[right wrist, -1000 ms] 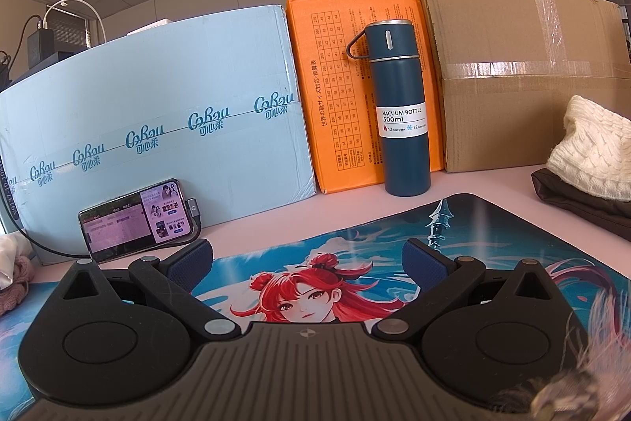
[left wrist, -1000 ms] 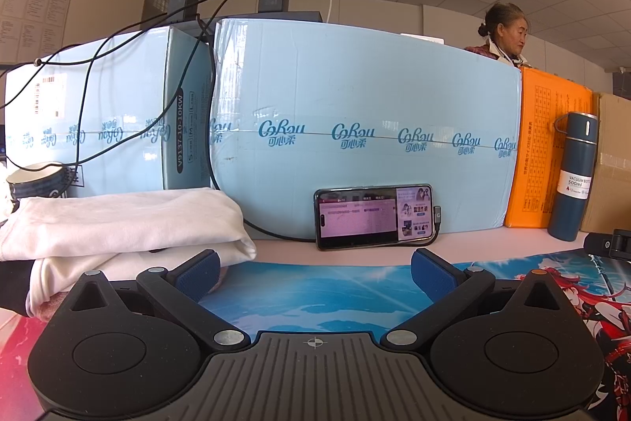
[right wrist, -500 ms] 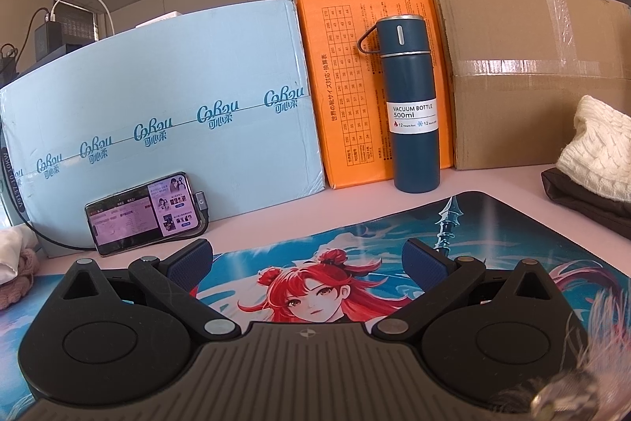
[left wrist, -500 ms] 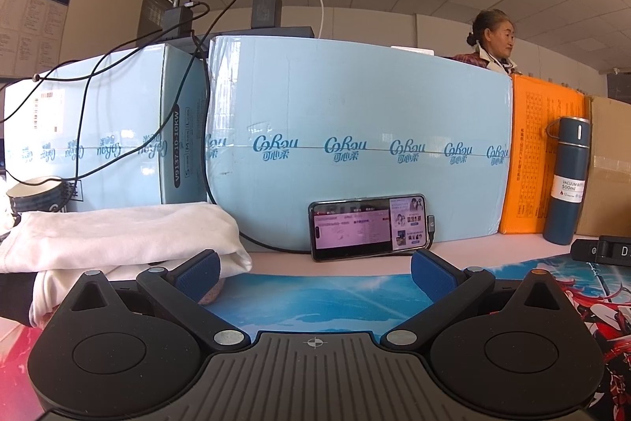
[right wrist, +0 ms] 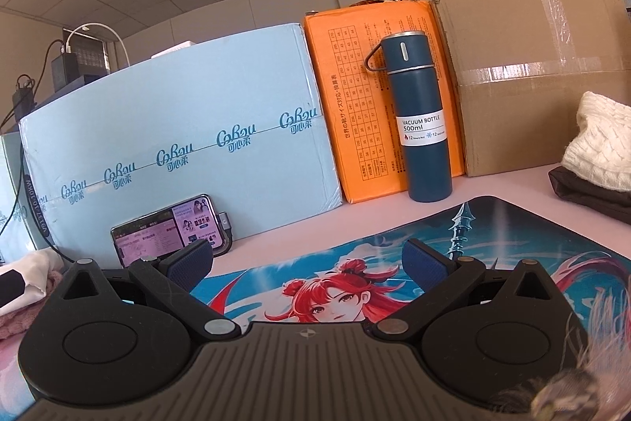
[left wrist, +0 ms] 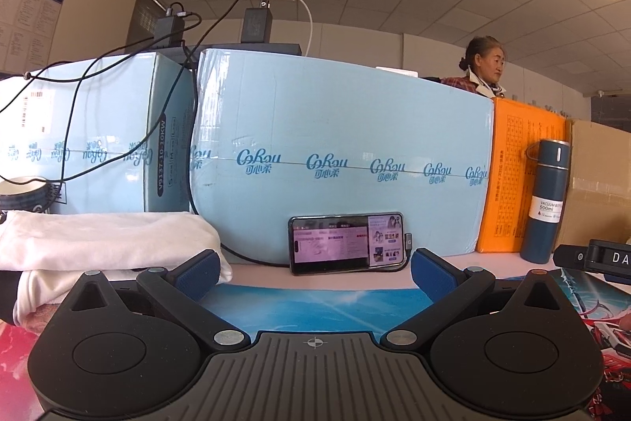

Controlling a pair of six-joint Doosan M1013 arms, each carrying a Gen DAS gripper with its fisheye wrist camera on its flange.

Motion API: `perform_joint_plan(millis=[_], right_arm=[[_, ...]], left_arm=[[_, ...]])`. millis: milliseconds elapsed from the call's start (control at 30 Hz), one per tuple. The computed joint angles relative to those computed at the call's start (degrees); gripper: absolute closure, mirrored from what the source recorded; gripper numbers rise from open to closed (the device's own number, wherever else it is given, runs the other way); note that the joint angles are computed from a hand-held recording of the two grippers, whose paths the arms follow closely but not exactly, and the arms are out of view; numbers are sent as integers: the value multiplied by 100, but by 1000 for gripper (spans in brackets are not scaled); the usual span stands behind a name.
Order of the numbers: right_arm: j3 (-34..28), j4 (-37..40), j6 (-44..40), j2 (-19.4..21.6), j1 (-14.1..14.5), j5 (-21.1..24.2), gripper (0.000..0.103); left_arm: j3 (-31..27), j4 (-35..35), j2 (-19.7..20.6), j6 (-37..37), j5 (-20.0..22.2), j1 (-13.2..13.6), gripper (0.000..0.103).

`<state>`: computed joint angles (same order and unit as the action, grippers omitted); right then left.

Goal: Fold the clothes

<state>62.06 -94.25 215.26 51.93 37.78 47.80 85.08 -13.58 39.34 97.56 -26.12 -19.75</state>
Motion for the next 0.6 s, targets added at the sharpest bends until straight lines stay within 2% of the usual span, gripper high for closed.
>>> perform_joint_plan(millis=[100,200,367,467,600], right_arm=[[46,-116,-5,-28,71,-141,0],[58,-58,95,-65,127,-409,0],[114,-481,540,-134,174,-1004,0],[90,-779,978,-179,131,-1599,0],[-168,-1233,1412,-130,103,-2172,0]], left_arm=[[63,290,-23,-263,-164,12,0],[180,297,-56,-479,-643,14,0],[292,-517,-184,-179,-1176,47,0],[335,-878,-281,137,-1441,134,0],[263,-1125,-380,429,-1376,388,0]])
